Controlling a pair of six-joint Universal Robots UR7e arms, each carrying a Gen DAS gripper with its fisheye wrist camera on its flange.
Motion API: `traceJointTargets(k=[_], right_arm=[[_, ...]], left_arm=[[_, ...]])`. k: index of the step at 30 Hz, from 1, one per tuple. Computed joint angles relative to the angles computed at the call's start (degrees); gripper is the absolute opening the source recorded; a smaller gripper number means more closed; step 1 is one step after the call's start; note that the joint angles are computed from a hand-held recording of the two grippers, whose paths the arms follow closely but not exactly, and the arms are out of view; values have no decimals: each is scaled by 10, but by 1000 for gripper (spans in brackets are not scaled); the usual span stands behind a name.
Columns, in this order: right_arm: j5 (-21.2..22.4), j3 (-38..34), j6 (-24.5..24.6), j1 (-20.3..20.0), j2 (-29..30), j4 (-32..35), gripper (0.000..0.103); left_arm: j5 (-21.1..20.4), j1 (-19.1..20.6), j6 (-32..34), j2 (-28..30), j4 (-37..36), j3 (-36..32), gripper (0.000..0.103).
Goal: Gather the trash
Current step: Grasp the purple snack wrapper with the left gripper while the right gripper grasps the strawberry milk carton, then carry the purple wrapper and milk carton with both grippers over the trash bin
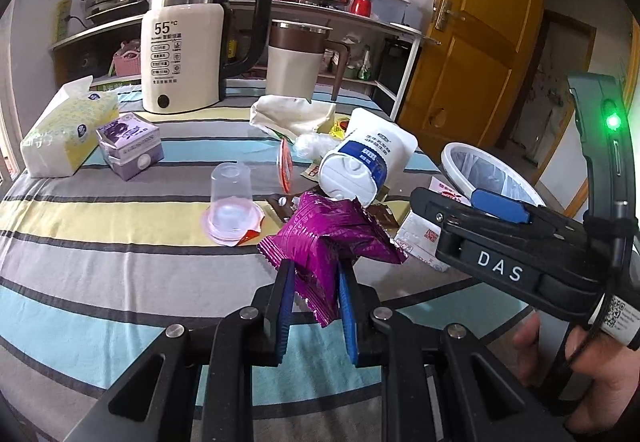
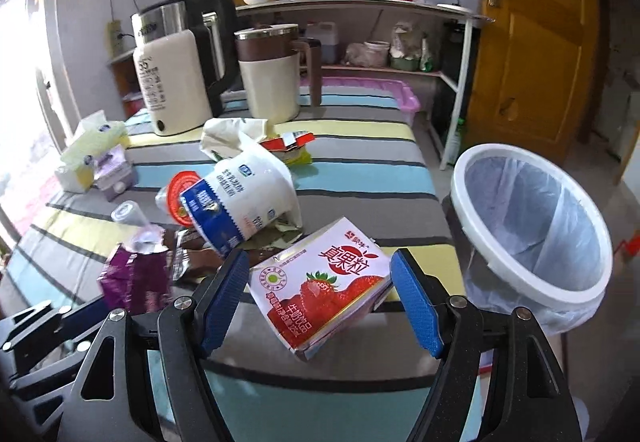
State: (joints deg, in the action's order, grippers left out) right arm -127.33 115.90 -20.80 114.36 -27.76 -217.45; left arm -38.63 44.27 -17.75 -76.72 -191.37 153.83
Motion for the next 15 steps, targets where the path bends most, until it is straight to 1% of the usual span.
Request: traceJointTargets(k=[3,7,8,9,11,13,15], right_arm=[[-14,7,3,1,-5,5,74],[-38,33,33,-8,-31,19,74],[-33,42,46,-13,-40,22,74],[-14,52,66,-21,-53,30,74],[18,62,81,-27,-65,36,74],[44,63,67,-26,-64,34,74],[57,59,50,-21,-58,43,74]], left_arm=[[-3,1,-1,-4,2,1,22],[-6,0,-1,-5,-1,3,22],[-7,0,0,-4,-3,3,22],[-8,0,1,-2,-5,2,22],[-10,0,1,-2,-5,2,22],[-8,-3,-2,-5,-2,3,22],[-5,-6,-4,-11,2,5,22]])
